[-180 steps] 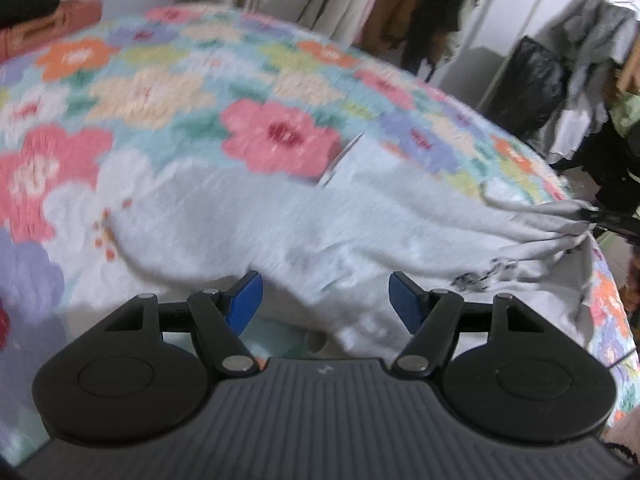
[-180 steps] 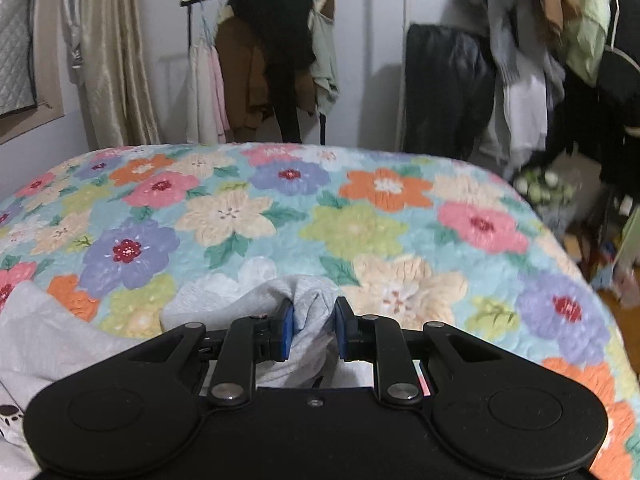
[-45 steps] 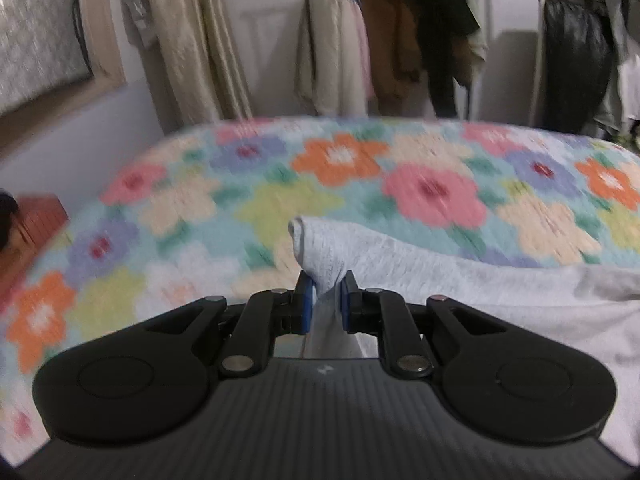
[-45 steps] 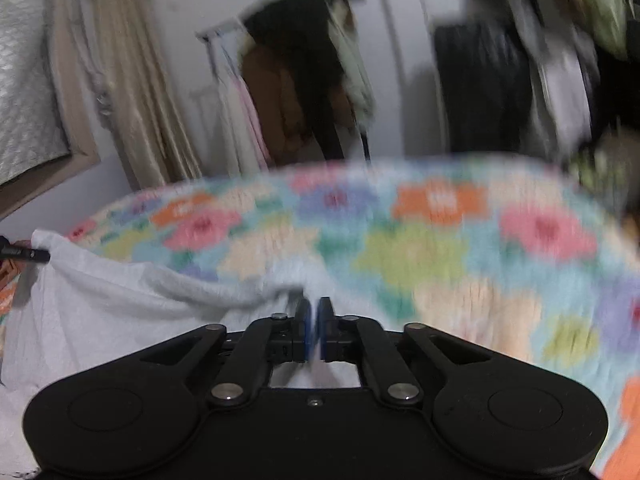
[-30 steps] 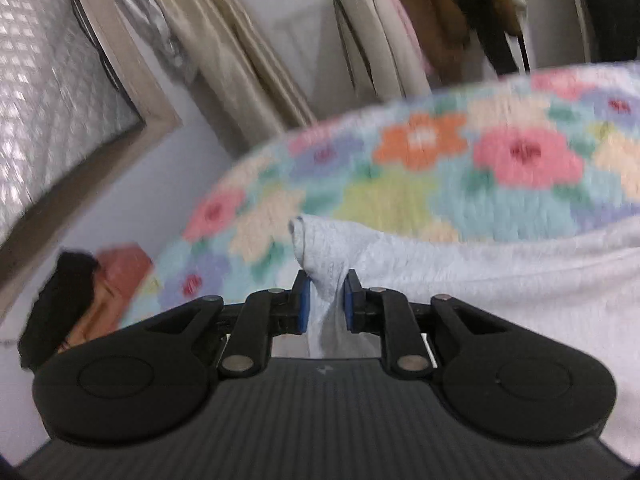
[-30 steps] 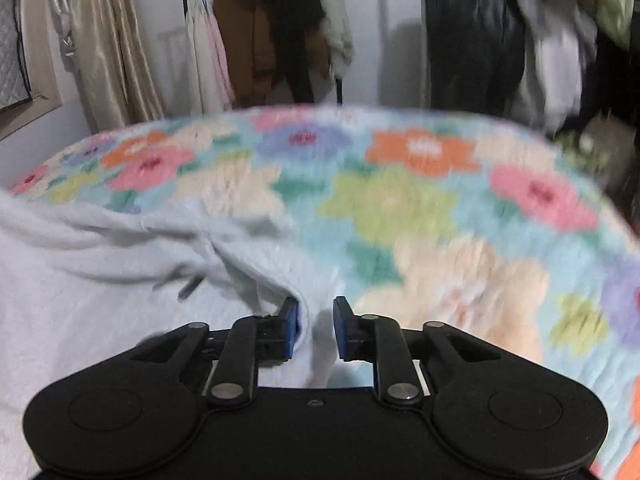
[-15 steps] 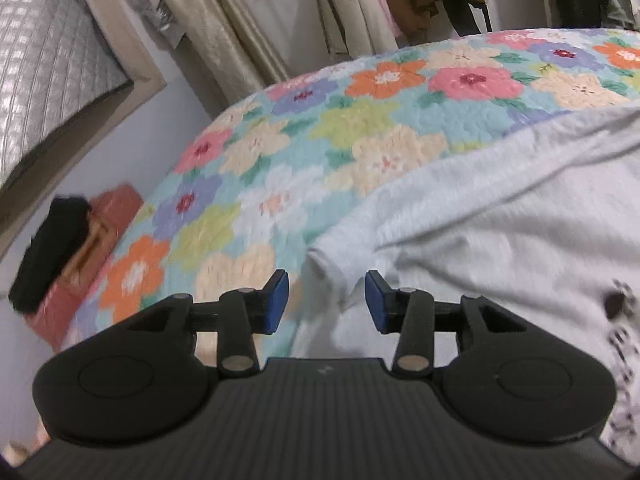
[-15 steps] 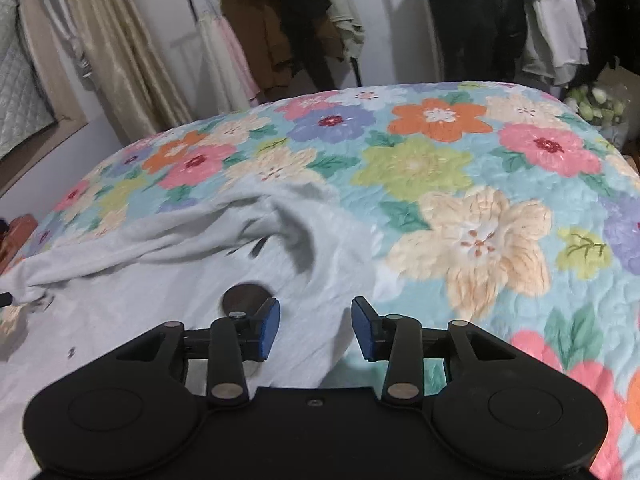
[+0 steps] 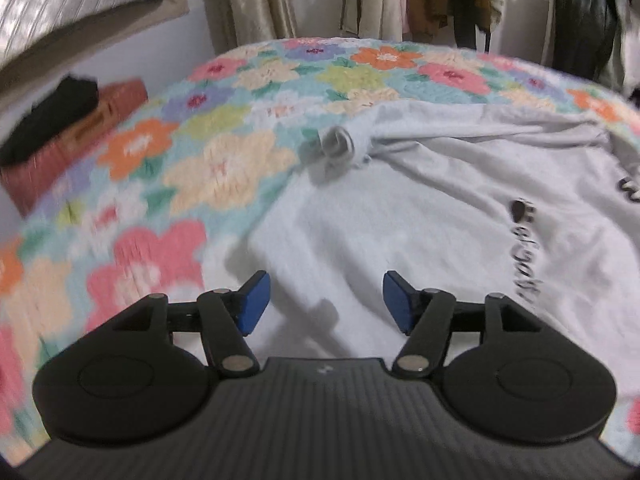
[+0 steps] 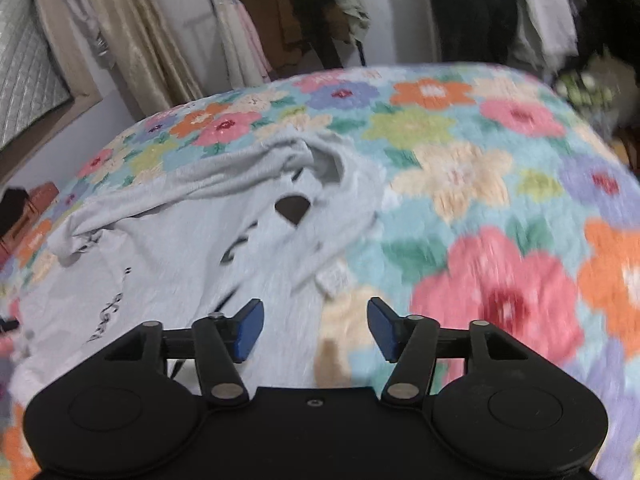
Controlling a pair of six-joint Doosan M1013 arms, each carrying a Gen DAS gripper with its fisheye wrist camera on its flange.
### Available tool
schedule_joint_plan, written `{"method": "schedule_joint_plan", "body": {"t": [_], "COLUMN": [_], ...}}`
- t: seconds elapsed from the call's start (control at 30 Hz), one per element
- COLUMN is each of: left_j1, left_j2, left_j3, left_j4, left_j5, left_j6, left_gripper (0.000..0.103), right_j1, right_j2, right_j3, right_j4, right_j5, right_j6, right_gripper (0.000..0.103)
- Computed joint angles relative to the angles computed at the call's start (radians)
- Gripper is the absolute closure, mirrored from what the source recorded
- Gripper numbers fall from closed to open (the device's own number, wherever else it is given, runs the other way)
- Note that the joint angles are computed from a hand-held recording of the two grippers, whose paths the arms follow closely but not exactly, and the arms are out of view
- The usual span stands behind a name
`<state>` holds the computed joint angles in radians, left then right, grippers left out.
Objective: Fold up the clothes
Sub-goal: 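Grasp the sweatshirt side with the right gripper and smooth it flat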
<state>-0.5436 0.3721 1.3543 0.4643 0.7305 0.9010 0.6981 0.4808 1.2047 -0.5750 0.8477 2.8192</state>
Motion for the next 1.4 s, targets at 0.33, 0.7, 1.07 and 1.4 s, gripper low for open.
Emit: {"method": "schedule_joint_plan", "body": {"t": [0.33, 0.7, 1.07, 1.4], "left_j1": [0.058, 0.082, 0.072, 0.082], "left_j2": [-0.055, -0.037, -0.042, -0.019], "left_j3": [0.097, 0.098, 0.107, 0.076], "left_j4": [-0.407, -0.499, -0.263, -0.484], "left_j5": [-0.14, -0.149, -0.121, -0.05], "left_j6": [0.123, 0.115, -0.089, 0.07], "left_gripper": [0.037, 0.037, 0.037, 0.037], "right_j1": [-0.022, -0.001, 0.103, 0.02], "right_j2": [-0.067, 0.041, -0.006, -0.011], "right_j3": [0.196, 0.069, 0.02, 0.076], "right_j4": [0.344, 0.203, -0.543, -0.487], "right_j5": [-0.353, -0.262, 0.186, 0.237], "right_j6": [0.145, 0.07, 0.197, 0.081], "right_gripper": [0.038, 0.098, 0.101, 0.102]}}
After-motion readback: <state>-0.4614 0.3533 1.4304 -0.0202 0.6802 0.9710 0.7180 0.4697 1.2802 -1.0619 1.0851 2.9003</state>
